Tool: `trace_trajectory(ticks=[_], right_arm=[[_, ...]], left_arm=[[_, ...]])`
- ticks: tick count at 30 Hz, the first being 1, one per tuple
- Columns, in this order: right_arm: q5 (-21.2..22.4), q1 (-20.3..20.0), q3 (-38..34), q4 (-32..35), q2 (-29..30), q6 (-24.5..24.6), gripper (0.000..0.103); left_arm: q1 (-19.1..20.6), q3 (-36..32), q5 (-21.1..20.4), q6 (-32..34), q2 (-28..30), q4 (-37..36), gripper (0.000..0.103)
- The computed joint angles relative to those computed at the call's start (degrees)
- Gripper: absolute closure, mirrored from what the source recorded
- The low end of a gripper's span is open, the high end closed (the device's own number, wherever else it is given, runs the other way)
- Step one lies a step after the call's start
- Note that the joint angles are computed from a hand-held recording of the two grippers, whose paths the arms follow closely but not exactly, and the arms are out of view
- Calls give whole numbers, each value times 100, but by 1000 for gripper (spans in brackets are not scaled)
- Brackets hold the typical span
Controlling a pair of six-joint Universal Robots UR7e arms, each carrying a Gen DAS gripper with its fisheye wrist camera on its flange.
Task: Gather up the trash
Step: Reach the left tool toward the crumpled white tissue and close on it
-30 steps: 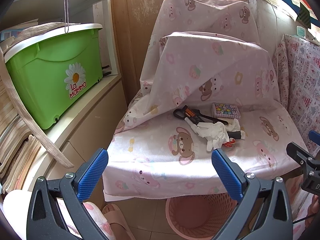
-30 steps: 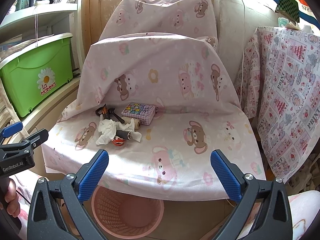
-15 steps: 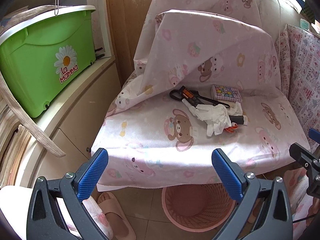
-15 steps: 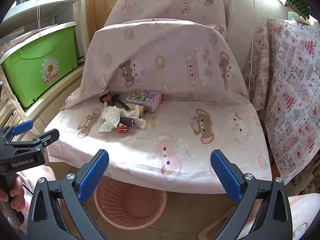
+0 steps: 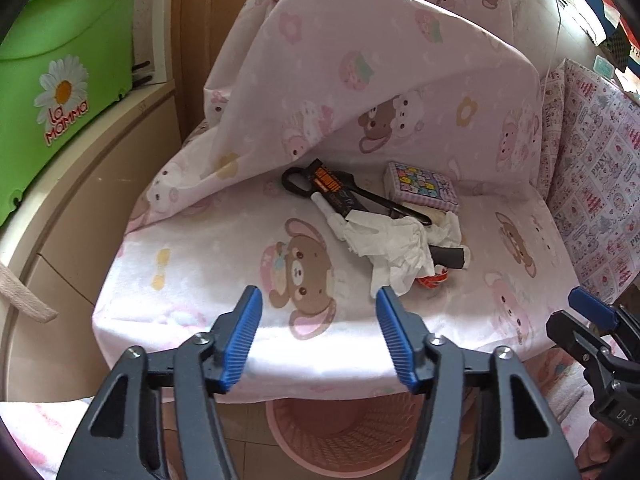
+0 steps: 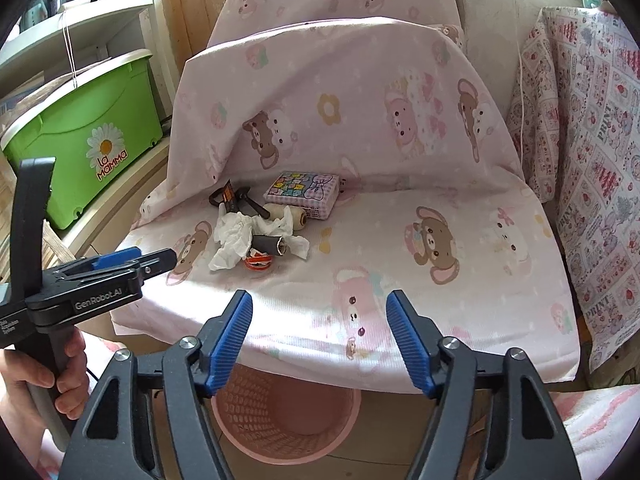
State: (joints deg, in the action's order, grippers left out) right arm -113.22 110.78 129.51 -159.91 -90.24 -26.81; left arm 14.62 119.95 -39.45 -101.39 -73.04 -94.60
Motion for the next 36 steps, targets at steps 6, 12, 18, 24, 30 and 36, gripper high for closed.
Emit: trace_trajectory(ticks=[6,12,18,24,30,36], right_arm=[[-187,14,-34,-130,183,93,71],[-127,-166,-158,203,282,295,83],[-235,-160,-143,41,365,-33,83],[-380,-171,-123,56,380,-8,83],[-438,-255,-148,194,336,130,82],[-516,-276,-137,232,261,208,74]], left_arm=[[208,103,212,1065,242,-1285,64],[420,-540,514,274,838,41,60],[539,-1148,448,-373,1264,1374,43],[574,-751,480,350,1024,40,27],[576,-596,553,458,972,-384,29],[592,-513,180,1290,1073,-1306,103]])
